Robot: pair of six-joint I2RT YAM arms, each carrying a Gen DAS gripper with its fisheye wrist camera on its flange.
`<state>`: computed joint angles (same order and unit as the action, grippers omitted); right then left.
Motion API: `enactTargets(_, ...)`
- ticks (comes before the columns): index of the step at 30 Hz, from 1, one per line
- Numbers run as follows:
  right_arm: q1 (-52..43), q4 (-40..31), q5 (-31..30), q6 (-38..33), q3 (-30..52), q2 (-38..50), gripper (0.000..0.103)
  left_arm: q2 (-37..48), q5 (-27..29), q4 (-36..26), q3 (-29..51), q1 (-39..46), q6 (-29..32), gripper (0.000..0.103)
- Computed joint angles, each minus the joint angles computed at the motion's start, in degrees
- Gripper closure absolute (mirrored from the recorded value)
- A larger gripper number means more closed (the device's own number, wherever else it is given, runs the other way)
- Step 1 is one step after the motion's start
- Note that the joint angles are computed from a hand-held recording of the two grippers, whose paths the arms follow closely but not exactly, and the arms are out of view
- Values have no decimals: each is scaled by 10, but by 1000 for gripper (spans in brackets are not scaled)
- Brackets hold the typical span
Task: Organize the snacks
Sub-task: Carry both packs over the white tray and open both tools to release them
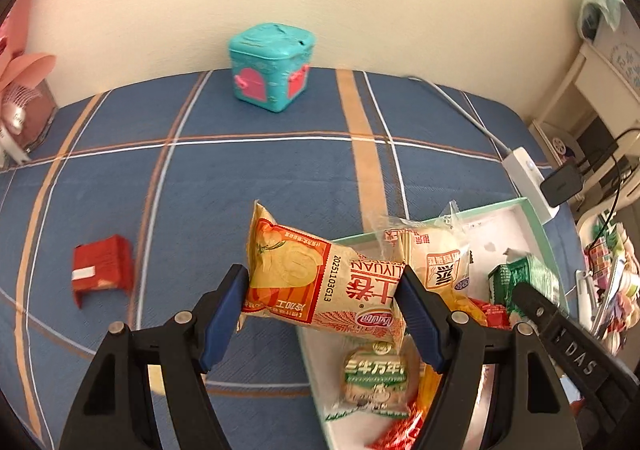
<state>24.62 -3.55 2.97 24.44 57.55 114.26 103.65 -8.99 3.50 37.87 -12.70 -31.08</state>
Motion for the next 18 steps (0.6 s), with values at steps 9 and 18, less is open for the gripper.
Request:
enactTargets(9,-3,8,15,-15,22,17,49,37,10,24,20,-11,14,27)
enactTargets(18,2,7,24,-20,22,20,49,56,45,27,29,-17,9,26)
